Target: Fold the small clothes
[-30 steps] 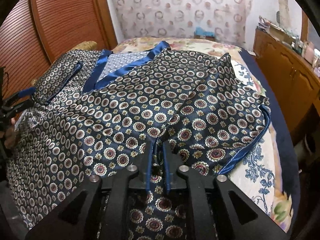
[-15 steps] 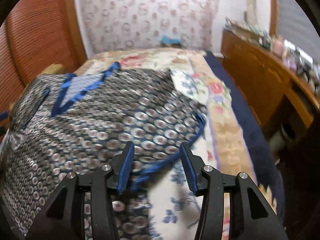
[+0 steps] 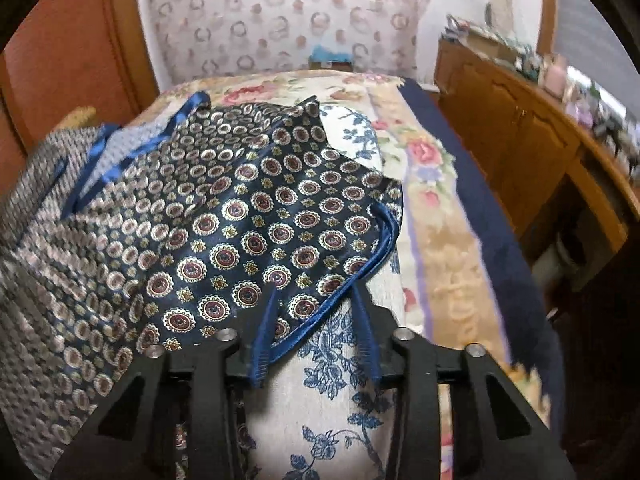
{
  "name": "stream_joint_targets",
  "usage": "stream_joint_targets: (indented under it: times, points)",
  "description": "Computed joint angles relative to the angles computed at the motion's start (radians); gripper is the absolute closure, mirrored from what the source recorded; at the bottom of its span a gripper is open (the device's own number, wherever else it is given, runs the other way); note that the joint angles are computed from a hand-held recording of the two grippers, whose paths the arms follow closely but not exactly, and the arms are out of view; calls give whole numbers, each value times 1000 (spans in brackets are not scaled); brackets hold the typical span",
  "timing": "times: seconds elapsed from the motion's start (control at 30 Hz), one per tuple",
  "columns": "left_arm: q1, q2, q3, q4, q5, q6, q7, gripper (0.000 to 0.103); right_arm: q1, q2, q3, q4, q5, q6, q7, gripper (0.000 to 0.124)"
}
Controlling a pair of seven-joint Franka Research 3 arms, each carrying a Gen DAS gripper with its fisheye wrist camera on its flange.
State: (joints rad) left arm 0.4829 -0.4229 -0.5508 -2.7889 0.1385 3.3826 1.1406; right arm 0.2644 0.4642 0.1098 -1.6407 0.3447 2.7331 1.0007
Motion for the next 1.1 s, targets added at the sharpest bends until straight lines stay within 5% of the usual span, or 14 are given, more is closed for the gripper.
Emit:
stream_joint_targets:
  times: [0.1, 0.43, 0.8, 1.1]
  points:
    - [-9, -8, 14, -9, 0, 4, -1, 3, 10, -7, -2, -17, -20, 22, -23, 122]
    - [7, -35, 30, -25, -11, 8, -10, 3, -35, -46, 110, -2, 165, 70, -213, 123]
    - [30, -58, 32, -45, -27, 18, -8, 3, 70, -6, 103, 98, 147, 43, -251, 123]
    - [44, -60, 27, -54, -38, 25, -5, 3, 74, 1, 124, 126, 162, 5, -283, 123]
